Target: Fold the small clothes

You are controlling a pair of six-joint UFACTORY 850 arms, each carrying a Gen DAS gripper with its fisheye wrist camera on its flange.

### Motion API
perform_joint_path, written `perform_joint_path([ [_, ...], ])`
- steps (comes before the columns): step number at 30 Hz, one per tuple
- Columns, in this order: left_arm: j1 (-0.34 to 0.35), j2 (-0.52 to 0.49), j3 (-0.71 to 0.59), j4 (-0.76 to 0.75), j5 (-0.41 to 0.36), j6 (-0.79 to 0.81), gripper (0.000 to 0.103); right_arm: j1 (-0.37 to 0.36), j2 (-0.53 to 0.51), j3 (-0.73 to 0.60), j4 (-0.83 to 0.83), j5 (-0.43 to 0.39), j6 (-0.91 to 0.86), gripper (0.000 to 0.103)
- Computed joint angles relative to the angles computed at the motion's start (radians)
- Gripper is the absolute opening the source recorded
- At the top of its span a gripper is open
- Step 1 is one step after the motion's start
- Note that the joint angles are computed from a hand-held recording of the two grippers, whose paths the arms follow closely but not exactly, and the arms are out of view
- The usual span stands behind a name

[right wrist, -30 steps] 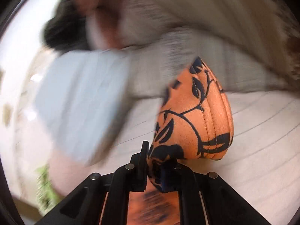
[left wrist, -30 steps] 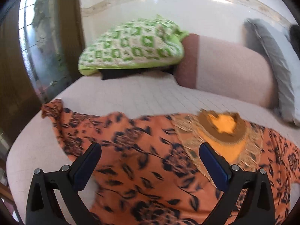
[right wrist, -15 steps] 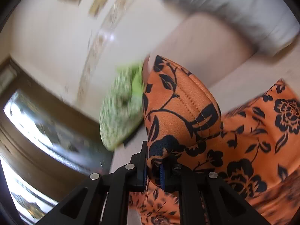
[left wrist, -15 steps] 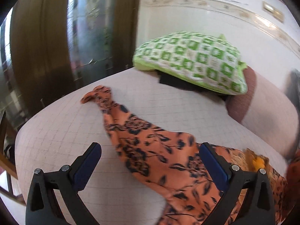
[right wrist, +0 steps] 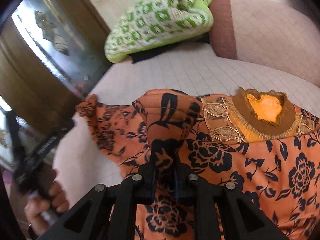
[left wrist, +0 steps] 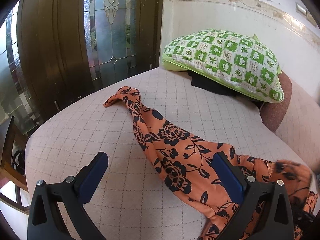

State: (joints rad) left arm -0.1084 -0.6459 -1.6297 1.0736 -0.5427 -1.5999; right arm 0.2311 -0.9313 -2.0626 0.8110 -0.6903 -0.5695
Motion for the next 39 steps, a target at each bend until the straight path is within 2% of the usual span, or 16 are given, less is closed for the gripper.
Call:
perform_joint_path([
  [5,-0.007,-0.005,-0.008,-0.004,0.002,0.008,0.103,-0.060,0.098,0.140,0.197,-0.066,-0.239,0.020],
  [6,-0.009,-0.010,-0.014,-0.012,-0.004,0.017,0.103,-0.058,0.098,0.145,0.225,-0.076,-0.250,0.029],
  [9,-0.015,-0.018,-0.027,-0.033,-0.012,0.029,0.103,-0.053,0.090,0.170,0.326,-0.054,-0.283,0.077],
  [15,-0.026,-0.031,-0.041,-0.024,-0.003,0.071,0.103,-0.057,0.130,0.239,0.486,0.005,-0.403,0.078],
  [19,-0.010,-0.044,-0.059,-0.221,0.100,0.273,0.103,-0.087,0.172,0.309,0.374,0.151,-0.281,0.078],
  [25,-0.026,-0.067,-0.093,-0.491,0.161,0.610,0.103,-0.169,0.185,0.394,0.193,0.267,-0.063,0.071],
  [28,-0.045,-0.089,-0.123,-0.567,0.142,0.741,0.103,-0.189,0.163,0.382,0.071,0.280,0.057,0.066],
  [30,-0.060,-0.124,-0.168,-0.559,0.069,0.776,0.103,-0.202,0.136,0.342,0.091,0.232,0.051,0.066],
  [31,-0.065,-0.145,-0.193,-0.572,0.035,0.805,0.101,-0.205,0.105,0.289,0.077,0.168,0.072,0.066],
  [32,-0.066,-0.161,-0.212,-0.601,0.016,0.841,0.097,-0.208,0.081,0.249,0.070,0.123,0.083,0.066],
  [33,-0.064,-0.173,-0.223,-0.643,0.012,0.887,0.085,-0.206,0.051,0.199,0.072,0.074,0.095,0.066],
  [34,-0.063,-0.190,-0.244,-0.700,-0.003,0.951,0.065,-0.200,0.013,0.135,0.067,0.028,0.117,0.066],
  [35,-0.061,-0.201,-0.255,-0.756,-0.004,1.013,0.051,-0.193,-0.009,0.096,0.057,0.006,0.134,0.066],
  [36,-0.057,-0.212,-0.266,-0.830,-0.002,1.092,0.026,-0.181,-0.041,0.037,0.043,-0.017,0.155,0.066],
  [37,-0.054,-0.217,-0.269,-0.885,0.003,1.144,0.018,-0.174,-0.056,0.013,0.043,-0.025,0.158,0.066],
  [39,-0.061,-0.213,-0.258,-0.869,0.029,1.147,0.013,-0.156,-0.106,-0.059,0.098,-0.084,0.129,0.067],
])
